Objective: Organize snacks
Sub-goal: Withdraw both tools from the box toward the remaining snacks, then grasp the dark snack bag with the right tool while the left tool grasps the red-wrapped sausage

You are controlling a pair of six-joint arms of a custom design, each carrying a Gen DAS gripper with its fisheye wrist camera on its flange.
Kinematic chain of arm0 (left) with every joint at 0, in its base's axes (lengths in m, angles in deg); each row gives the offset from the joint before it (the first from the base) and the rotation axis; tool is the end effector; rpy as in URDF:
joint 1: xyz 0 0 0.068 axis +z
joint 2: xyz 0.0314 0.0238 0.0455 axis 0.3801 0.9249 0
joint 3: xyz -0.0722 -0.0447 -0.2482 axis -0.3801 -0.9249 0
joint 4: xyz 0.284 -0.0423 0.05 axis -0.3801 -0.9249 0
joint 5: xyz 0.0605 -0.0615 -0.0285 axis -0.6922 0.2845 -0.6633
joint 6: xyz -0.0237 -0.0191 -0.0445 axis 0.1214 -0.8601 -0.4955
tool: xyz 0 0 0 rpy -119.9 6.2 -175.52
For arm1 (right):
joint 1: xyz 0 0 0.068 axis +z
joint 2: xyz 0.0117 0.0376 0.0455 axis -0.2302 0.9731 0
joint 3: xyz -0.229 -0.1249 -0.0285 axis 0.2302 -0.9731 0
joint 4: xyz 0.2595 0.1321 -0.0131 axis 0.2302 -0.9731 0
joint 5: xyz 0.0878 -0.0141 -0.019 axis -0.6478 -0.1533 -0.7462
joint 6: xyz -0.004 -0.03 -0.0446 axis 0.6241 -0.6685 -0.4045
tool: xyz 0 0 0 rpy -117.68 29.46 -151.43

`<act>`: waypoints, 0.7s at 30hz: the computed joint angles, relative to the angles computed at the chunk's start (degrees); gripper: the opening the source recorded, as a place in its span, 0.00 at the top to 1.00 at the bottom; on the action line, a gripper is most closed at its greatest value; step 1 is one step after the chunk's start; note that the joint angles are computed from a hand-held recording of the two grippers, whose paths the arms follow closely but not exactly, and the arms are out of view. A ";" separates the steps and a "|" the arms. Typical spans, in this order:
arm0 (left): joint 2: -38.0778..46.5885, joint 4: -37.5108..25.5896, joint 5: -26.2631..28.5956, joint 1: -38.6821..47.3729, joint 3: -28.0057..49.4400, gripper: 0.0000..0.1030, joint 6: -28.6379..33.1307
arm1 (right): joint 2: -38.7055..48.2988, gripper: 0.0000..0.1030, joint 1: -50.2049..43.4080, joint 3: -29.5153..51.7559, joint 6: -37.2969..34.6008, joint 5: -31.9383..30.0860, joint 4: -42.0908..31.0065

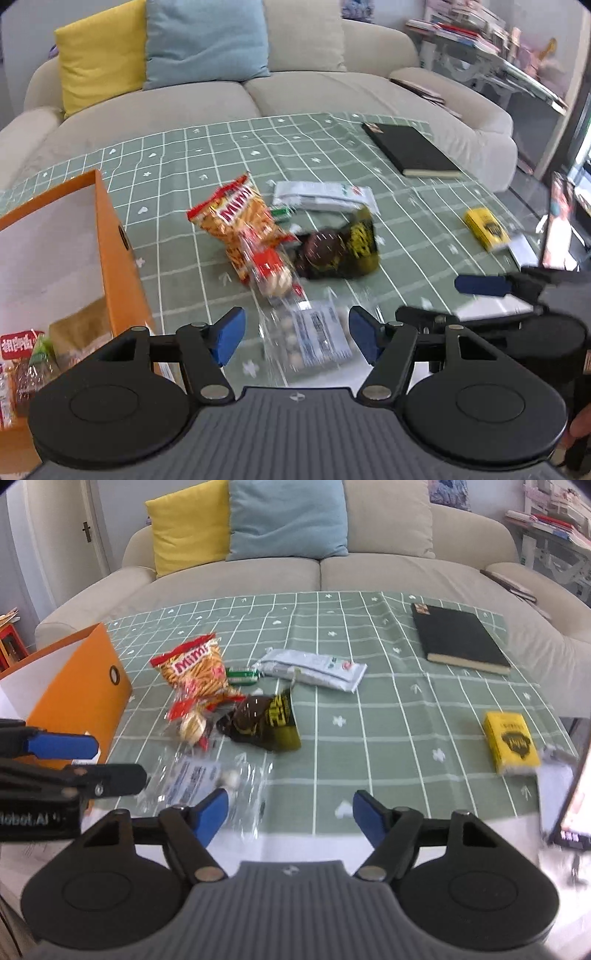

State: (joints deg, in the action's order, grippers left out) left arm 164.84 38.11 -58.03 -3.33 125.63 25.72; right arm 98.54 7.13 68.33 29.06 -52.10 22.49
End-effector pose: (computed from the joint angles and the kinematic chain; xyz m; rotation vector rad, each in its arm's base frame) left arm 0.2924 -0.1339 0.1456 0.1109 2.4217 -0.1367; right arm 0.3172 0.1179 0.1296 -0.2842 2.4278 0.2035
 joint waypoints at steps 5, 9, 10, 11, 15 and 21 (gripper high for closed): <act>6.33 -0.56 3.22 4.71 6.10 0.27 -1.77 | 7.06 0.32 -0.30 5.40 -2.58 -0.96 2.67; 12.03 -1.77 5.49 6.72 11.21 0.27 -3.26 | 12.92 0.33 -0.79 10.53 -4.42 -3.05 3.80; 13.37 -2.24 6.13 7.06 12.39 0.27 -3.64 | 14.11 0.33 -0.89 11.51 -4.94 -3.46 4.17; 14.64 -2.77 6.88 7.47 13.51 0.28 -3.94 | 15.67 0.33 -1.00 12.73 -5.69 -3.94 4.80; 19.32 -4.74 7.35 7.86 17.76 0.29 -5.08 | 20.22 0.33 -1.30 16.48 -7.19 -5.56 5.96; 24.03 -8.41 7.72 8.65 22.38 0.33 -6.48 | 25.11 0.33 -0.88 21.27 -7.86 -6.63 5.15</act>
State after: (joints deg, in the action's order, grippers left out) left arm 188.87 29.69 -50.31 5.31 148.02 19.24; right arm 123.65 6.24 89.60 21.20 -58.73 27.64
